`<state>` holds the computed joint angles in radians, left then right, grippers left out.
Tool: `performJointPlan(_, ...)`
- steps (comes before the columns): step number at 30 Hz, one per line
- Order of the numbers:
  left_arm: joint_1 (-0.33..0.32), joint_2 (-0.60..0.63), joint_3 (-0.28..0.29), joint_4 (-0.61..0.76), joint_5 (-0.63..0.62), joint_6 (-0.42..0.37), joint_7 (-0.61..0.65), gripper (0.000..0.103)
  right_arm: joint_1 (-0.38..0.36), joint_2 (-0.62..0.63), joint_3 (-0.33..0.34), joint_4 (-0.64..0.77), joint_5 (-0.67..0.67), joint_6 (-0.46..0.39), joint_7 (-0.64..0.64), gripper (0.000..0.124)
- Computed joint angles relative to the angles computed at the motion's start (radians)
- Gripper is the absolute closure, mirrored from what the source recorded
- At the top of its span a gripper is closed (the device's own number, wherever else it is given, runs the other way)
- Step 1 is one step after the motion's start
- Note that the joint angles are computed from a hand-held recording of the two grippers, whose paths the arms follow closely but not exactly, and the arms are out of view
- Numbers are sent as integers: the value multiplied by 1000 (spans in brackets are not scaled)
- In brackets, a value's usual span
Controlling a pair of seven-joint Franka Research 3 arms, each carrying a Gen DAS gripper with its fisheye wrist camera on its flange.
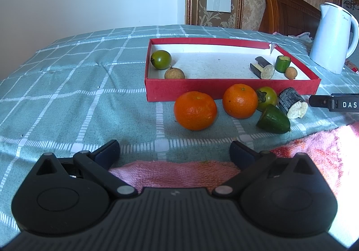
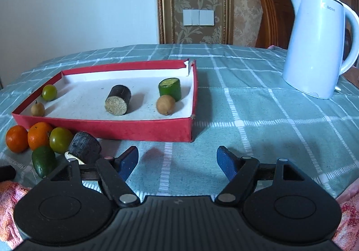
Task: Organize fruits
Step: 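Move the left tool toward the mandarin orange beside the box, then close the left tool on the mandarin orange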
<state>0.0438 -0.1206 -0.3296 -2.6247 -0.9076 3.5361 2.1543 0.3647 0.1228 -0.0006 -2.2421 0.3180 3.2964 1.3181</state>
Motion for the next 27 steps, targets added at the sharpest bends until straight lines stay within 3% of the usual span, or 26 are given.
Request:
performJointPlan(1,3,5,-8,4,-18,7,15,0,-56,-2,55,-1,1,-7,-4,46)
performJointPlan(3,-1,12,-14,18,-66,12,53,0,-98,2,93,13,6,-41,-5,43)
performJointPlan(6,-26,17,4,35,-111,10,65,0,-220,4,226,17,73,-46,-73,40)
performJointPlan(8,-36,12,16,41,-118,-7,54,0,-183,2,189,16,67,-48,-69,40)
performJointPlan(10,-49,-1,39,24,-41,-12,-22,0,-171,1,177,16,68,-50,-72,39)
performJointPlan(13,-18,29,-27,88,-213,21,143,0,-192,1,202,18,96,-52,-98,38)
performJointPlan(18,-72,86,6,175,-346,74,314,4,-165,2,175,21,101,-56,-103,38)
performJointPlan(20,-97,111,24,227,-447,82,444,18,-124,2,132,21,78,-58,-82,37)
performJointPlan(22,-117,116,51,252,-497,49,497,21,-102,1,107,21,60,-61,-66,37)
performJointPlan(27,-168,120,116,230,-396,26,396,31,-106,1,110,20,48,-61,-57,37)
